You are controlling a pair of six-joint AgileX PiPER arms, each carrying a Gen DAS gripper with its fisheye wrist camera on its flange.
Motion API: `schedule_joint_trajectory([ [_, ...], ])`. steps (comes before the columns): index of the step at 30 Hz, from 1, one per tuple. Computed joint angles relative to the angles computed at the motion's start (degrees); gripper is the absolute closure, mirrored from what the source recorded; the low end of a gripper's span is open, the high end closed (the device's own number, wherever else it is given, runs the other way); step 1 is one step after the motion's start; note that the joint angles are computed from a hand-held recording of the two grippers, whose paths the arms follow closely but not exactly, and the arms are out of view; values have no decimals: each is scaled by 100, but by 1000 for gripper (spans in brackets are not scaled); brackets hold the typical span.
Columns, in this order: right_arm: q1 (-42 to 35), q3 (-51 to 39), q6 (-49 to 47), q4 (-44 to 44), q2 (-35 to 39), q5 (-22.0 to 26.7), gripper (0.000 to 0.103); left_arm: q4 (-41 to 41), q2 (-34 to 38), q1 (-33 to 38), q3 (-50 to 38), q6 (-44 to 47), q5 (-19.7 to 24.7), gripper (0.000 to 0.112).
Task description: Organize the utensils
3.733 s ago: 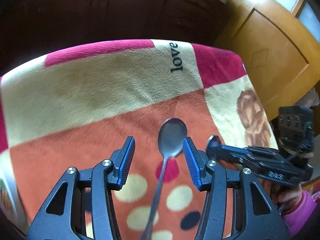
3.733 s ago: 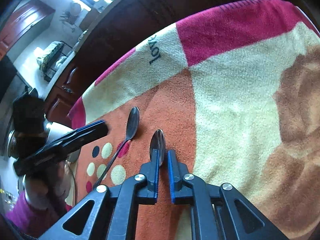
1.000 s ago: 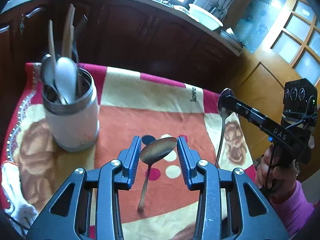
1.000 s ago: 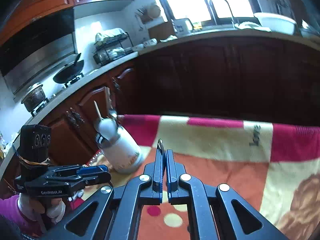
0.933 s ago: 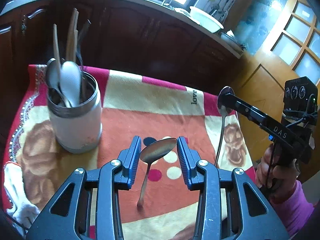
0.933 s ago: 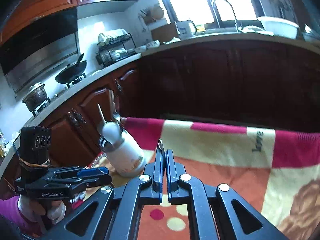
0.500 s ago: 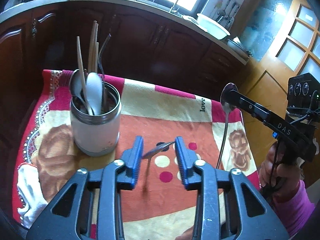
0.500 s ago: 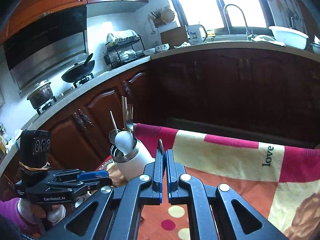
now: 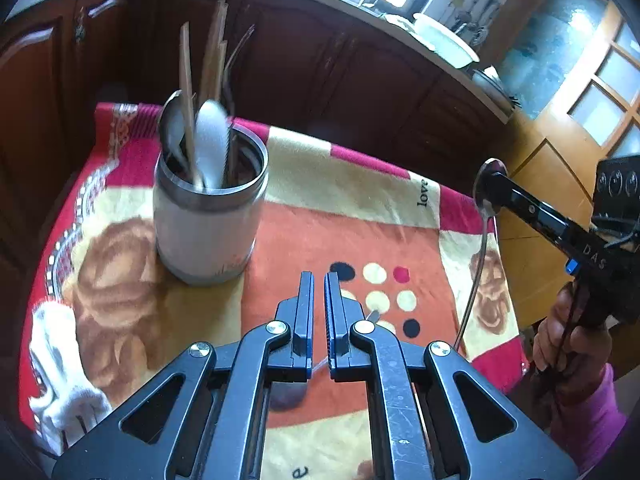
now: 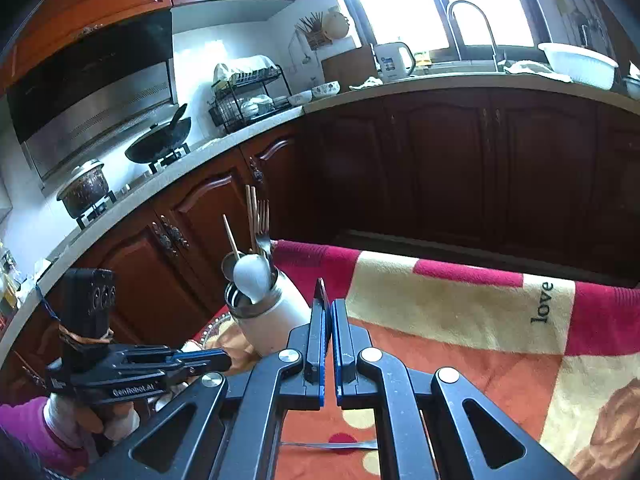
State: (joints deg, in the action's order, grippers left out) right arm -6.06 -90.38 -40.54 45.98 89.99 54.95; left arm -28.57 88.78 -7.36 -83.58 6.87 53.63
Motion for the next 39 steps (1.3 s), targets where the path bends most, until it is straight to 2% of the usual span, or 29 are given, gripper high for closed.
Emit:
schedule_joint_trajectory([
  [1,-24,51,-26,22,-18,14,101,-74,-6,46,93,50,34,104],
  [4,-96,291,-139,114,-95,46,101,-51,-81,26,542,169,9,83],
  [9,-200,515,-250,168,-102,144,101,18,7,-229,1172,665,49,79],
  [11,-217,547,-255,161,-90,151,101,212,66,-474,1281,837,-56,71],
  [15,-302,541,-228,206,-33,207,101,595,303,-873,1124,985,-172,66],
  [21,-386,516,-173,180,-5,237,101,1567,837,-1335,600,525,-148,66],
  [22,-399,513,-171,173,-3,237,101,1726,919,-1378,538,447,-140,67],
  [24,-407,485,-144,168,21,238,100,1857,1064,-1407,449,371,-76,80],
  [27,-417,500,-143,164,4,228,100,1948,1024,-1415,489,461,-102,91],
  [28,-416,507,-151,162,-5,221,100,1962,980,-1381,506,475,-64,101],
  [29,-408,504,-152,155,-14,214,100,1891,945,-1307,516,501,-16,107],
  [39,-86,214,-83,144,-62,91,100,1407,26,-472,254,945,841,109],
])
